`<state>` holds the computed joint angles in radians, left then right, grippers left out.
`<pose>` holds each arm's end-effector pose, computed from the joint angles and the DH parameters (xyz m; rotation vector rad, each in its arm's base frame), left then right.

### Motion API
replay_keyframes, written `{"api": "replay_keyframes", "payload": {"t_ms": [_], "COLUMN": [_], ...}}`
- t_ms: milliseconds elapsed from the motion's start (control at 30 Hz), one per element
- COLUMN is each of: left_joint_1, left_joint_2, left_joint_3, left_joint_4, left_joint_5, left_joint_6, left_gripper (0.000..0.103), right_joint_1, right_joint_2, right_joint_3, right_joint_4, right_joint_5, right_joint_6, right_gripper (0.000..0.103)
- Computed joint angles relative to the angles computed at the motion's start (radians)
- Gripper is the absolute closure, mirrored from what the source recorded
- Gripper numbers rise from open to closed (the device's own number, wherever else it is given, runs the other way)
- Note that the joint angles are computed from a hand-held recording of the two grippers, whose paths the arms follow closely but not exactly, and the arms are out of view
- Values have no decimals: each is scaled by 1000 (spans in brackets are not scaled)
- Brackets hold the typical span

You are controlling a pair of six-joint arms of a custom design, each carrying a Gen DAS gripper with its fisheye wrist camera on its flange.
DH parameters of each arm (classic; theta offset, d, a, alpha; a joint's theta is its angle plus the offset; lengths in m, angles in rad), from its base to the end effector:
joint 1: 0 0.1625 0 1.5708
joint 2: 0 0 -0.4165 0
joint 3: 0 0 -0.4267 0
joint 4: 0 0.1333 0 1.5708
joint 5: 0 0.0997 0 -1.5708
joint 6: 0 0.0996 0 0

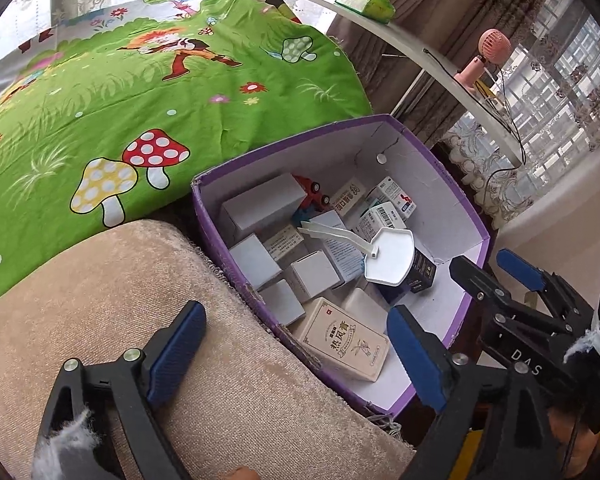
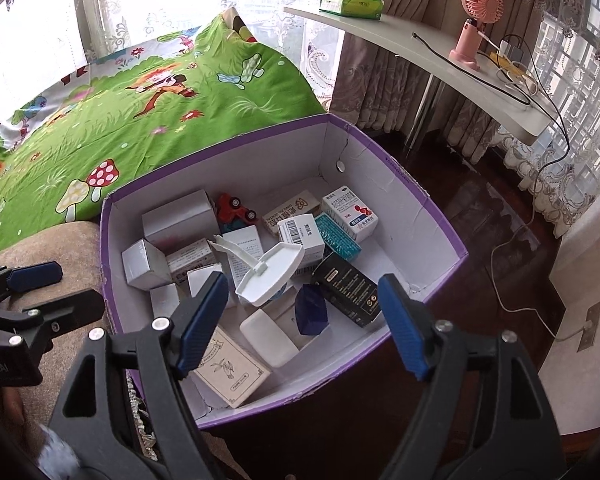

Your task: Organize rigid objects

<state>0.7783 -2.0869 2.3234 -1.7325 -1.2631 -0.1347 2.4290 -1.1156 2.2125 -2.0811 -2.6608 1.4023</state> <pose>-0.1000 -0.3282 0.3227 0.9301 2.6744 -0.1016 0.3588 -0.2506 0.0634 -0.1882 -2.0629 0.8549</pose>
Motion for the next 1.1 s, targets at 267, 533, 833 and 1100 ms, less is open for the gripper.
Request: {"api": "replay_keyframes", "payload": {"t_ms": [267,533,833,1100], "left_joint_1": [3,7,9,8], "left_joint_2": [7,9,11,12], "left_joint_3": [2,-1,-2,-2], "left_joint_4": [-10,-7,-7,-7], "left_joint_5": [1,-1,-4,-4], "left_joint_6": [6,16,18,18], "left_gripper": [10,10,10,9], "right_joint_1": [19,21,17,13], "right_joint_2": [6,19,20,22], "right_joint_3": [-22,-39,-37,-34], "right_joint_4": [50,80,73,55], "right_joint_5": [14,19,23,31], "right_joint_6": [31,43,37,26], "right_gripper": [24,24,24,24]}}
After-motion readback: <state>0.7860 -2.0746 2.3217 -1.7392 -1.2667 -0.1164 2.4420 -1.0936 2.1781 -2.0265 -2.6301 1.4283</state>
